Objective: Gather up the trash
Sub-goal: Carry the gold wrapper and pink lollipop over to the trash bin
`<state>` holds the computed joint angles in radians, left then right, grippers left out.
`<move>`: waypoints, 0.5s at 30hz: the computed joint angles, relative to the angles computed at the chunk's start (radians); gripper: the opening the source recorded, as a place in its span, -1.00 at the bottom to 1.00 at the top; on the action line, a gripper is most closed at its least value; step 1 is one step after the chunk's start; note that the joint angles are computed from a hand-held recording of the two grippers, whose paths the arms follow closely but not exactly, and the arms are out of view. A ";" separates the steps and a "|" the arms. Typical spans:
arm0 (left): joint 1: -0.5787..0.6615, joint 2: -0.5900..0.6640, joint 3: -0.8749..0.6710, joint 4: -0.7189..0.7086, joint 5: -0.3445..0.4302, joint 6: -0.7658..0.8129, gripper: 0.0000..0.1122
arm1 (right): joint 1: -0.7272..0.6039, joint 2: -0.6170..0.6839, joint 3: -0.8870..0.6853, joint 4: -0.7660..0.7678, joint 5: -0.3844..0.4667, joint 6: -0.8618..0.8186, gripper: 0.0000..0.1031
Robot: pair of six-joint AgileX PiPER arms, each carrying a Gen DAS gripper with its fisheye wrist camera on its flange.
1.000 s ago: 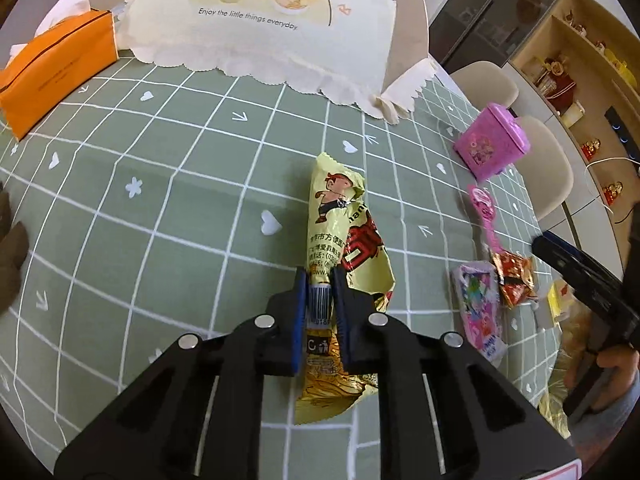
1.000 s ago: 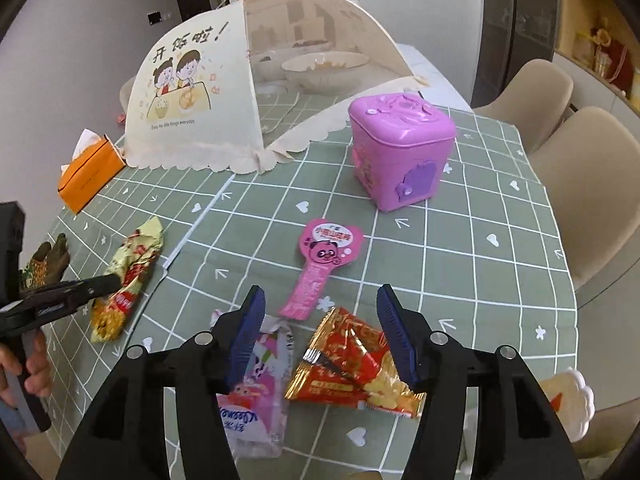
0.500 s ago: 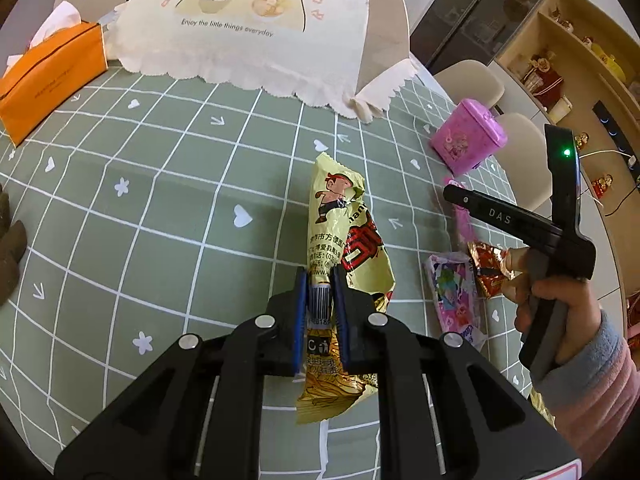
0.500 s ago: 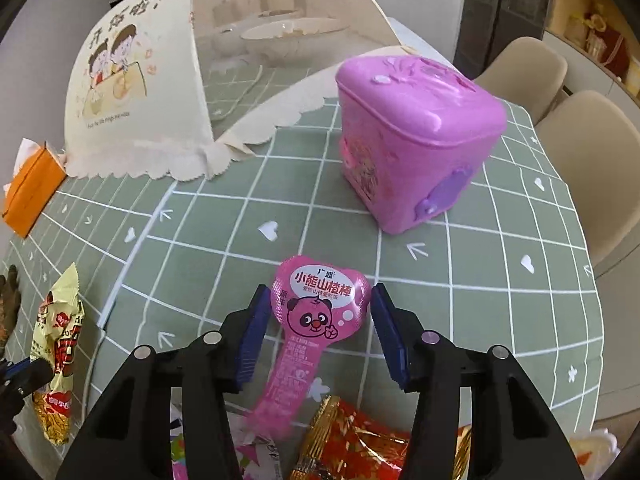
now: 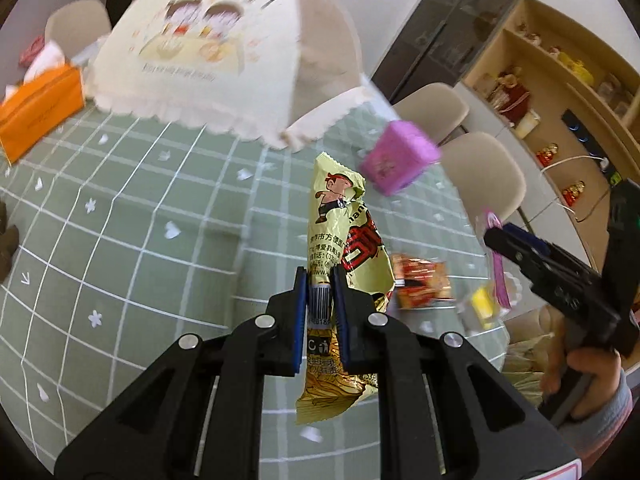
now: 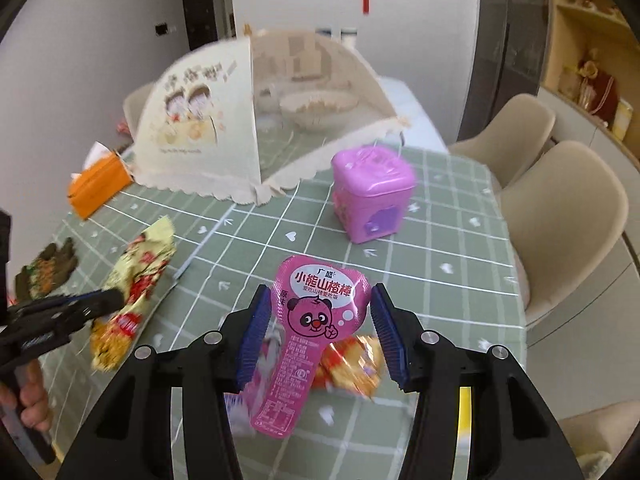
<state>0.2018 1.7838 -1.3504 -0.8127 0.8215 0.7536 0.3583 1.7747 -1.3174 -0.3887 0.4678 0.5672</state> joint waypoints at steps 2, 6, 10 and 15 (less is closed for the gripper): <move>-0.029 -0.078 0.050 -0.004 -0.013 -0.015 -0.78 | -0.010 -0.107 0.093 -0.004 -0.013 -0.007 -0.06; -0.106 -0.223 0.129 0.022 -0.044 -0.069 -0.78 | -0.027 -0.325 0.263 -0.021 -0.011 -0.023 -0.06; -0.208 -0.357 0.202 0.079 -0.085 -0.163 -0.78 | -0.052 -0.523 0.395 -0.016 0.008 -0.060 -0.06; -0.374 -0.487 0.281 0.224 -0.159 -0.382 -0.78 | -0.141 -0.761 0.517 0.095 0.036 -0.220 -0.06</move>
<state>-0.1723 1.2964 -1.0697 -0.5884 0.6624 0.3717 0.2172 1.0133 -0.7999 -0.2938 0.5036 0.3476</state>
